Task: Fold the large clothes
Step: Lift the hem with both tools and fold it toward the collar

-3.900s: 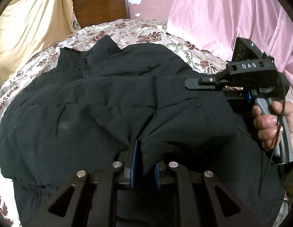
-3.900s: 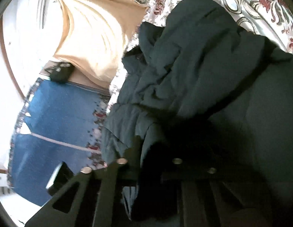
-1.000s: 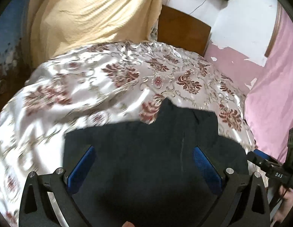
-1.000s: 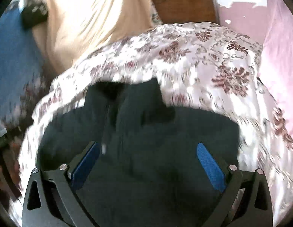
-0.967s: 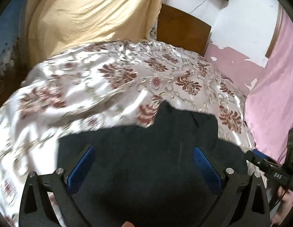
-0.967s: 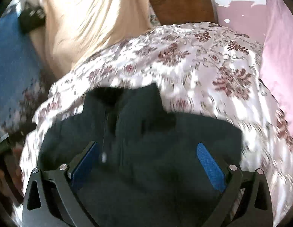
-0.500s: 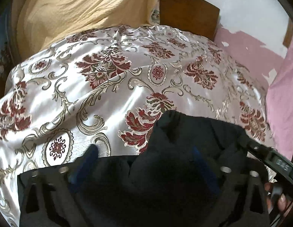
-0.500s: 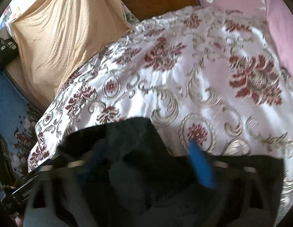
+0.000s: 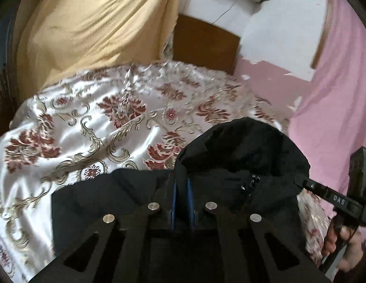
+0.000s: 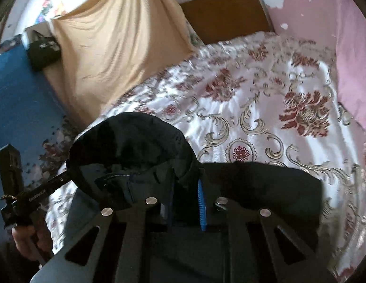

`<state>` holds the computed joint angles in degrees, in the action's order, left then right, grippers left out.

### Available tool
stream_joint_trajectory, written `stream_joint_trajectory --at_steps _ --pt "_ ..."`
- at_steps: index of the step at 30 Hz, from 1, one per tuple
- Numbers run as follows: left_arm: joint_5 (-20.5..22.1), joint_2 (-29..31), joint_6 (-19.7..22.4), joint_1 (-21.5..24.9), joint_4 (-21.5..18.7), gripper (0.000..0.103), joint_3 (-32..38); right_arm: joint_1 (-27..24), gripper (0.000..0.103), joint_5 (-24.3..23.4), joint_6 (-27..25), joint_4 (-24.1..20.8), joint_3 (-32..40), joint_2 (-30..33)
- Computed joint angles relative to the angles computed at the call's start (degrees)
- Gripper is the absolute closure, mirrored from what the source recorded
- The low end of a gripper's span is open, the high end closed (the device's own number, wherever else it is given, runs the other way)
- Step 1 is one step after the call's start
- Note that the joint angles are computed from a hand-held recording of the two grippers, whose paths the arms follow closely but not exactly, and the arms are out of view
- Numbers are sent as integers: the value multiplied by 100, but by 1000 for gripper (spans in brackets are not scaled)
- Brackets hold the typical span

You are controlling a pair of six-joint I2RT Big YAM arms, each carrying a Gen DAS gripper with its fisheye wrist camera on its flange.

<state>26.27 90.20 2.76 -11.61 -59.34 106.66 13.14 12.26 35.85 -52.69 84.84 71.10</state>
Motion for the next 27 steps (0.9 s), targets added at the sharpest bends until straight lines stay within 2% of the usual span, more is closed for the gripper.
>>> stream_joint_trajectory --at_steps 2,5,9,11,15,20,27 --pt "79 -354 190 75 -9 95 -301 178 89 177 -99 -103 -83 -243" --pt "192 -957 490 215 -4 96 -894 627 90 658 -318 -379 -200 -589" --pt "503 -1602 681 486 66 96 -1676 1355 91 1371 -385 -673 -504 -1061" --pt "574 -1855 785 574 162 96 -2046 1700 92 1679 -281 -816 -697 -1250" --pt "660 -2123 722 676 251 97 -2605 2152 93 2026 9 -1151 -1015 -1453" --pt "553 -2088 608 648 430 97 -2951 2176 93 2063 229 -1126 -1314 -1464" --pt "247 -1852 769 490 586 97 -3078 1748 93 1595 329 -708 -1775 -1513"
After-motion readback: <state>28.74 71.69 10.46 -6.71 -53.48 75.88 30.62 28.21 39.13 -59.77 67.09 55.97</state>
